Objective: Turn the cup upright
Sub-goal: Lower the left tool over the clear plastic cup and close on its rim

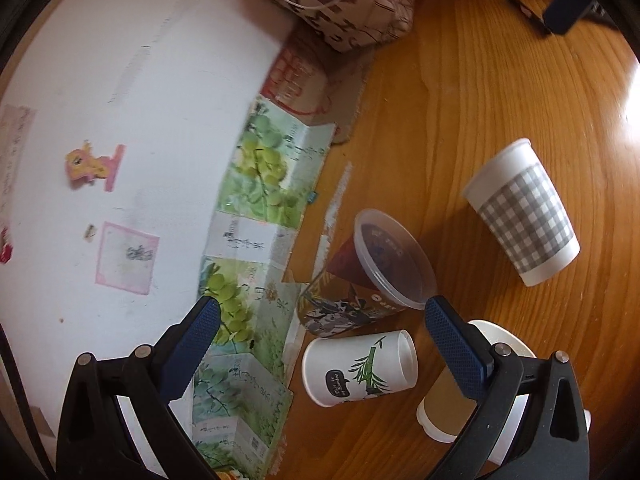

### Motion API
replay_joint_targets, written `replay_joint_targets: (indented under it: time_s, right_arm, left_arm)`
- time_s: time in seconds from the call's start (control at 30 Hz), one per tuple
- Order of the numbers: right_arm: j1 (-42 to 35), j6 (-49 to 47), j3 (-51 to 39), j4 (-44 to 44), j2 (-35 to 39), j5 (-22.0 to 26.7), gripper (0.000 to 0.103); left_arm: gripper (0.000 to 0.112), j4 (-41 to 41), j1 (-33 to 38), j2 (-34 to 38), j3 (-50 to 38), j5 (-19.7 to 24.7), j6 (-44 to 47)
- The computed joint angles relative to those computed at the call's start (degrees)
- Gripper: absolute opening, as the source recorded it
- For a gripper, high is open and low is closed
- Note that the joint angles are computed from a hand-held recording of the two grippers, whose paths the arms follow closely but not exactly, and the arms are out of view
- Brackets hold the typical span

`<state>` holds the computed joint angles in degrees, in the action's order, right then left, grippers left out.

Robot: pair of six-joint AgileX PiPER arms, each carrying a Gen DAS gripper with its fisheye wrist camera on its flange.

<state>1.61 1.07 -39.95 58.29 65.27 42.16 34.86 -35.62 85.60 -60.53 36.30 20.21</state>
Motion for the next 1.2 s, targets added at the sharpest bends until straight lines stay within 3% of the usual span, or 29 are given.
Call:
replay_joint_targets:
  time_s: [0.23,0.93,1.2]
  right_arm:
    - [0.7,-3.0,2.8,4.8,1.0,-2.4,0.103]
    - [0.5,2.3,8.1,4.5,-3.6,-5.3,0.103]
    - [-0.6,-0.6,9.4,8.5,-2.9,-4.3,0.103]
  left_arm:
    - [0.101,-3.1,-0.2,5.7,-3.4,2.4,6.6]
    - [0.101,-7.8,0.1,21.9,-19.4,14.7,7.6]
    - [0.08,-9.4,0.5,24.5,-24.3,19.2,7.4]
